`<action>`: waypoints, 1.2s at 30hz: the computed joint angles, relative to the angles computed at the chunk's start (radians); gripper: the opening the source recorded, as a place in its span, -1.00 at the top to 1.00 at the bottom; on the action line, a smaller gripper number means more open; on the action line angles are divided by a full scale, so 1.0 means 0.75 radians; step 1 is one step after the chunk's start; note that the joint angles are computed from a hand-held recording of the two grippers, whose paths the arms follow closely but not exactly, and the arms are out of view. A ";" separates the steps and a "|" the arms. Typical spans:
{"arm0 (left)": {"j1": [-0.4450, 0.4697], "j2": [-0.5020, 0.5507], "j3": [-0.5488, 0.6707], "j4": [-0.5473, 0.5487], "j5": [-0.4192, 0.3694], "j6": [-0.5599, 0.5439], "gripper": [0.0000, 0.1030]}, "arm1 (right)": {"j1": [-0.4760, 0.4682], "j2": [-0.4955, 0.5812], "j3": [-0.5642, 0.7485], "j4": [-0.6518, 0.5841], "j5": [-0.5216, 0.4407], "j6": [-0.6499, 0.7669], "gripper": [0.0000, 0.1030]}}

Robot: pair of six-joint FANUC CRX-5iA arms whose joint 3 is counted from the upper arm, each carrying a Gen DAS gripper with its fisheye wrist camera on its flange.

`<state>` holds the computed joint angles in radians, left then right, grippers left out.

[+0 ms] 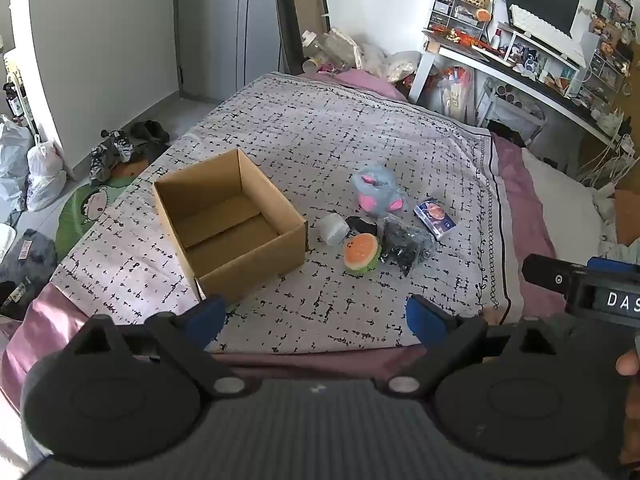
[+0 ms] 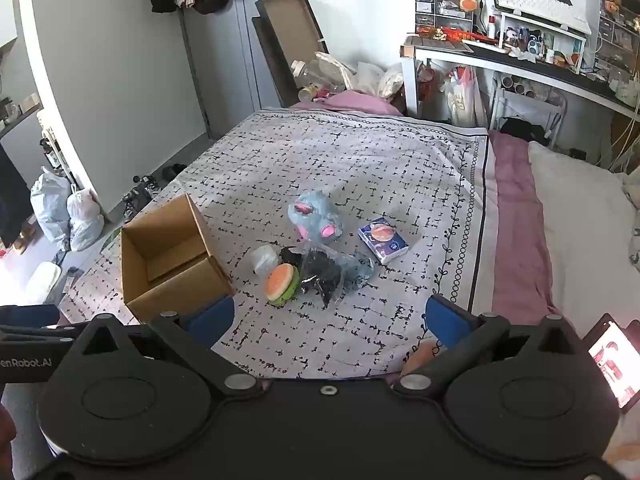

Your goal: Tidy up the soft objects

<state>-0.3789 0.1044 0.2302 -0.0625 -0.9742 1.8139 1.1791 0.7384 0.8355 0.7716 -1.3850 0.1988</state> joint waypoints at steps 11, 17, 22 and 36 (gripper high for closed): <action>0.003 0.000 -0.005 0.013 0.003 -0.005 -0.87 | 0.015 0.037 0.083 -0.010 -0.059 0.051 -1.00; 0.002 -0.029 -0.010 0.017 -0.017 -0.009 -0.87 | 0.018 0.032 0.071 -0.007 -0.056 0.047 -1.00; 0.001 -0.036 -0.015 0.016 -0.016 -0.005 -0.87 | 0.020 0.034 0.080 -0.006 -0.060 0.048 -1.00; -0.005 -0.031 -0.009 0.021 -0.018 -0.008 -0.87 | 0.023 0.015 0.054 -0.001 -0.053 0.037 -1.00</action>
